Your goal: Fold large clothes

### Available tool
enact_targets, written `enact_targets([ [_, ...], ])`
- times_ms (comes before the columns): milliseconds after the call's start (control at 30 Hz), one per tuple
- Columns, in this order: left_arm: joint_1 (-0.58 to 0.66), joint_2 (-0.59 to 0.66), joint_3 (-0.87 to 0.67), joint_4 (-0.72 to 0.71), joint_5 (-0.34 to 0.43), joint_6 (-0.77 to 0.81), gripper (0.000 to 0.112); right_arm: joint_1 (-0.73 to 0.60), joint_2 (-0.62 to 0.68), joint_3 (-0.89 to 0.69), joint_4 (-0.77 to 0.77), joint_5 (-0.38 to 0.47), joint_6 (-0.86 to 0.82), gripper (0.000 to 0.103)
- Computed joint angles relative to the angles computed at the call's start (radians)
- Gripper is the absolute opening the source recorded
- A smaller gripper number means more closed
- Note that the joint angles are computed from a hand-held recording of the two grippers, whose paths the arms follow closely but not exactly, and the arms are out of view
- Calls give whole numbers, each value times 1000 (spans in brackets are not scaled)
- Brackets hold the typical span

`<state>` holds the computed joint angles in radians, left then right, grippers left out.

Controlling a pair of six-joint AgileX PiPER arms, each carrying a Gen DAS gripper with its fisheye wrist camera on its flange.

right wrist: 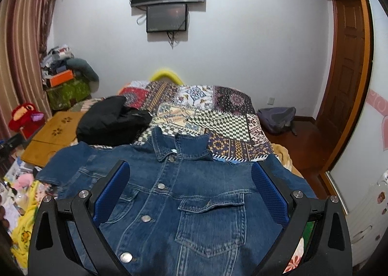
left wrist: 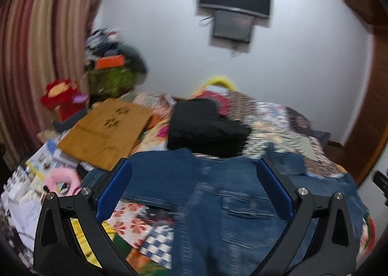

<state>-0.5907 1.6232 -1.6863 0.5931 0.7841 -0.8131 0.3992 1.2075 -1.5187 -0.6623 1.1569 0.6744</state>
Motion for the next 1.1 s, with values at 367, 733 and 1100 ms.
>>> enact_targets([
  [367,392,217,-105,-336,7,210,103,-206,167,-87,197,-10,-141,100],
  [733,695,461,-171,-1033,163,574,97,-271,305,-156,317,31,-196,100],
  [1100,774,623,-281,-1314,182,646,76,-264,346,-174,307,57,-199,100],
])
